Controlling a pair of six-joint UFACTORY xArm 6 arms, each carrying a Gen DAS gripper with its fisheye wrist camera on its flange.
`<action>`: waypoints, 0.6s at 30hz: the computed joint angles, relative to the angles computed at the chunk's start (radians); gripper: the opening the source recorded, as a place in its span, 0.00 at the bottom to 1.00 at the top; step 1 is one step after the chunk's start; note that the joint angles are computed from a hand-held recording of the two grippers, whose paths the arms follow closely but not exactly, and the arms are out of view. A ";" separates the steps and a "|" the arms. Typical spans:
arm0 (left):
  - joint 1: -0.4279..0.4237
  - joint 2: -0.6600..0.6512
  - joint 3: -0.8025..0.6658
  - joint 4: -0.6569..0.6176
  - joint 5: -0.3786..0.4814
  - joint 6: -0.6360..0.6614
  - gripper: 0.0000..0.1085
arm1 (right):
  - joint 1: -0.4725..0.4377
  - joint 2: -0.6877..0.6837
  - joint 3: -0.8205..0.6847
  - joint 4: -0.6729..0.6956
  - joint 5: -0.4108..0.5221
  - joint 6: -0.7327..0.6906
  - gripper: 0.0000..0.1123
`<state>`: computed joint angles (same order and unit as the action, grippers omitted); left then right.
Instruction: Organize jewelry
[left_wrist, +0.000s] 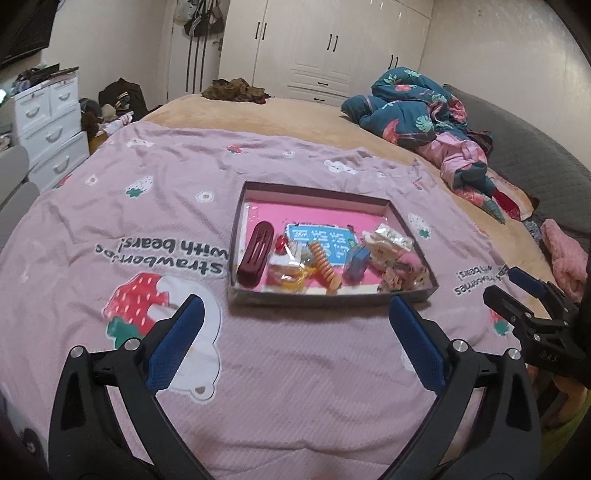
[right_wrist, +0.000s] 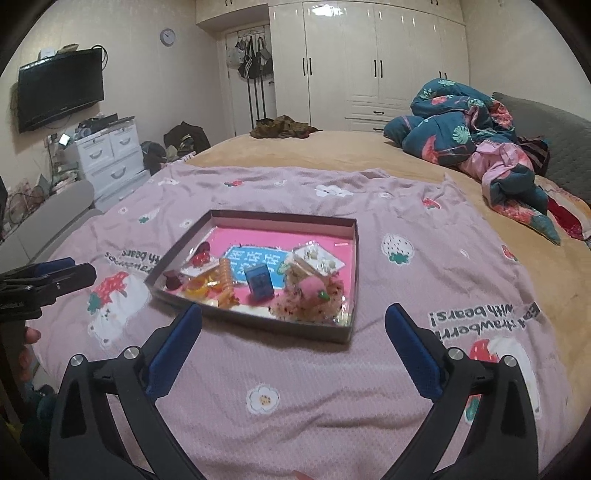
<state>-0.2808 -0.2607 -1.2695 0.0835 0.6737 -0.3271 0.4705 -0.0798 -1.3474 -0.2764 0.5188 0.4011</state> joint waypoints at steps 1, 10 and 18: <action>-0.001 -0.009 0.014 0.000 -0.004 -0.002 0.86 | 0.004 -0.006 0.012 -0.015 0.002 0.013 0.88; -0.017 -0.070 0.116 0.006 -0.046 -0.031 0.86 | 0.036 -0.066 0.111 -0.109 -0.028 0.139 0.88; -0.027 -0.078 0.131 0.029 -0.038 -0.050 0.86 | 0.058 -0.080 0.145 -0.092 -0.034 0.141 0.88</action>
<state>-0.3079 -0.3388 -1.1381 0.1126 0.6352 -0.3773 0.5283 -0.1596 -1.2025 -0.3686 0.4844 0.5417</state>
